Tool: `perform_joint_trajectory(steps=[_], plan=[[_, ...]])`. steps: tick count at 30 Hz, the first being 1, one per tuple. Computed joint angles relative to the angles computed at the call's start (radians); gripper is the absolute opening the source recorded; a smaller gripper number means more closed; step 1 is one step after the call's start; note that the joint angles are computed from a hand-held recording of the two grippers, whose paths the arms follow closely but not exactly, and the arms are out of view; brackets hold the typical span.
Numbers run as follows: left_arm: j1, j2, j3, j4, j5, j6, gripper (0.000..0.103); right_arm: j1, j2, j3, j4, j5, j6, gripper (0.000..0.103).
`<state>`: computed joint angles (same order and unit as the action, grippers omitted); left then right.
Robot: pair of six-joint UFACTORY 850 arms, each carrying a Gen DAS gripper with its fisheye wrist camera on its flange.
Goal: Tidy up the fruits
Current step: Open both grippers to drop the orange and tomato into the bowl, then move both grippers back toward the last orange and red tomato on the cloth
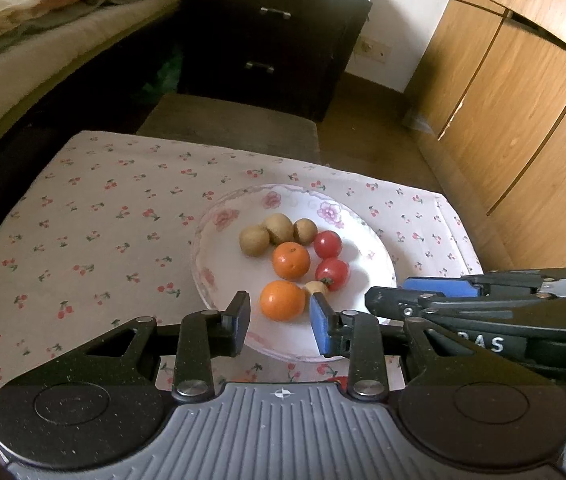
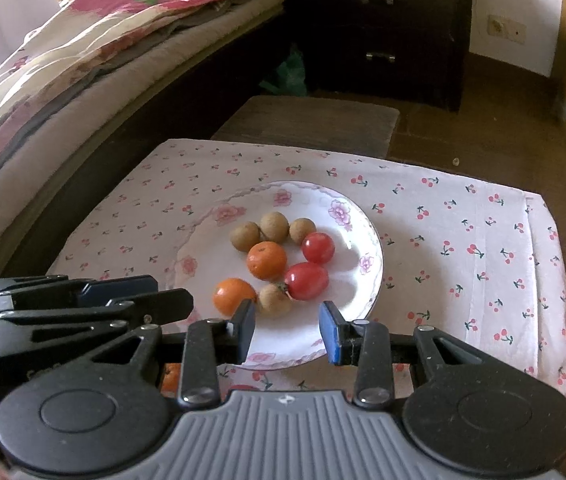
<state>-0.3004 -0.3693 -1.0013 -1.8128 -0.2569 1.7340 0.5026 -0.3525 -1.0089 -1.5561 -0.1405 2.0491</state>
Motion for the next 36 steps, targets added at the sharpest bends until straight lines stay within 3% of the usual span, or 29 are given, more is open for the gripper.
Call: perform_joint_trajectory(steps=[6, 13, 17, 21, 28, 36], plan=[[0.004, 0.028, 0.038, 0.026, 0.006, -0.020, 0.043, 0.011, 0.027, 0.036, 0.009, -0.008, 0.028, 0.036], [0.004, 0.056, 0.079, 0.056, -0.004, -0.038, 0.045, 0.034, 0.049, 0.075, 0.125, -0.010, -0.067, 0.037], [0.007, 0.053, 0.084, 0.117, 0.002, -0.099, 0.046, 0.043, 0.047, 0.078, 0.210, -0.006, -0.150, 0.037], [0.001, 0.030, 0.069, 0.269, 0.009, -0.250, 0.046, 0.044, 0.036, 0.069, 0.304, 0.000, -0.247, 0.037], [-0.008, -0.002, 0.048, 0.367, 0.024, -0.359, 0.048, 0.041, 0.019, 0.059, 0.422, 0.009, -0.360, 0.037], [-0.024, -0.011, 0.039, 0.356, 0.077, -0.336, 0.055, 0.040, -0.001, 0.046, 0.503, 0.018, -0.440, 0.037]])
